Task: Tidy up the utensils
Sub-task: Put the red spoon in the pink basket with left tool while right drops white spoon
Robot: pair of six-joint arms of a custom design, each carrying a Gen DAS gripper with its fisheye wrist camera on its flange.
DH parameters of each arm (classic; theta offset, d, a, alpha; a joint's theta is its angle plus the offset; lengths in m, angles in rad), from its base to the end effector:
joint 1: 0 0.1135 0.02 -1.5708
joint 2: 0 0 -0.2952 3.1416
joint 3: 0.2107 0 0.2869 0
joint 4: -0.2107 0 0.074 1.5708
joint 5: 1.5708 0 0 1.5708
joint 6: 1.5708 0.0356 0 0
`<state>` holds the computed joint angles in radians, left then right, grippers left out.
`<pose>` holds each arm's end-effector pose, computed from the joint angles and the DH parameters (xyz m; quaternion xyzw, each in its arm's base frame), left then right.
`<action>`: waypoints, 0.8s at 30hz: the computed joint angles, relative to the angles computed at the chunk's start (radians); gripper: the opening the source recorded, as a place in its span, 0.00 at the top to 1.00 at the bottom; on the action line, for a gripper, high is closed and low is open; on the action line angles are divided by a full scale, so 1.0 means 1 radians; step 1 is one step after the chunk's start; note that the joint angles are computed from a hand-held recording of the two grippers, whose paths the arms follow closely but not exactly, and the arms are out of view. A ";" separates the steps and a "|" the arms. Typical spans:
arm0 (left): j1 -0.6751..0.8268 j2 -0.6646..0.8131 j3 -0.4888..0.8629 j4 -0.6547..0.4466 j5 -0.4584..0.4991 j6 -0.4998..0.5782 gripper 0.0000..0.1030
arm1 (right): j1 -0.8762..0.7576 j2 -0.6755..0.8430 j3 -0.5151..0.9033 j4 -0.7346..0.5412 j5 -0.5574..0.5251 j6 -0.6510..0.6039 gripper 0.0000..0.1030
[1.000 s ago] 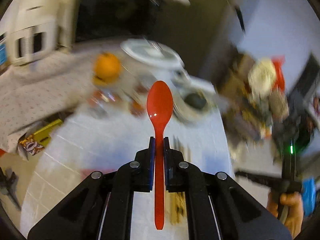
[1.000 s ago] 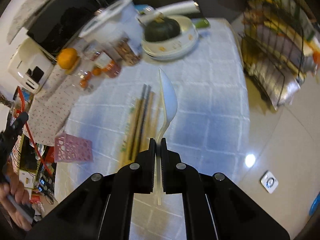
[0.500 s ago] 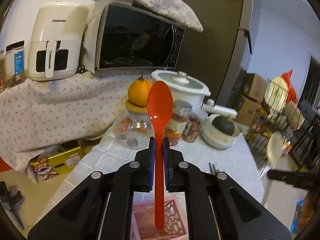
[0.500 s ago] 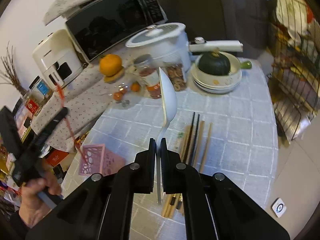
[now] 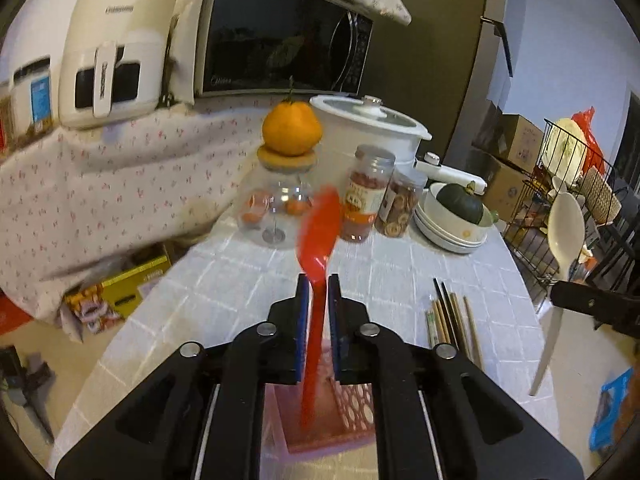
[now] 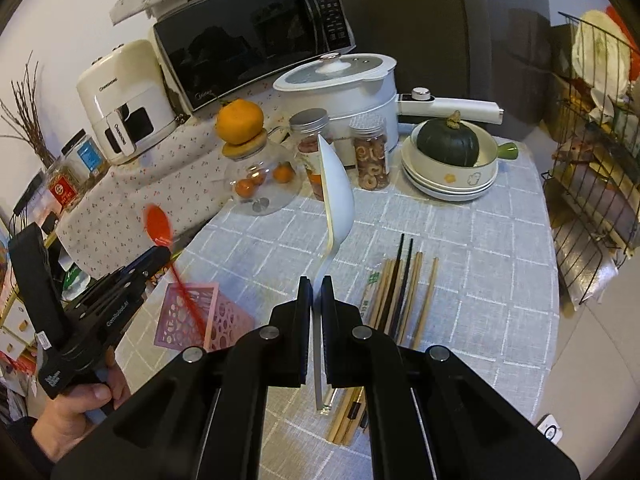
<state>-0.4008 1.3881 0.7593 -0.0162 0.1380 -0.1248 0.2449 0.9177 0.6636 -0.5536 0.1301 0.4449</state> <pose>0.2889 -0.1277 0.2216 0.1533 0.8799 -0.1753 0.4142 0.1979 0.0447 0.2565 0.1165 0.9191 0.0689 0.3701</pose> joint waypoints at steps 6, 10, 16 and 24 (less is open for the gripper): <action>0.110 -0.043 0.121 -0.296 0.133 -0.090 0.68 | 0.081 0.029 -0.011 0.059 0.031 0.043 0.95; 0.154 -0.057 0.214 -0.534 0.113 -0.096 0.41 | 0.165 0.050 -0.011 0.177 0.063 0.093 0.95; 0.196 -0.053 0.257 -0.630 0.085 -0.060 0.30 | 0.322 0.254 0.012 0.458 0.190 0.161 0.95; 0.265 -0.068 0.272 -0.653 0.139 -0.024 0.30 | 0.408 0.479 0.028 0.640 0.338 0.145 0.91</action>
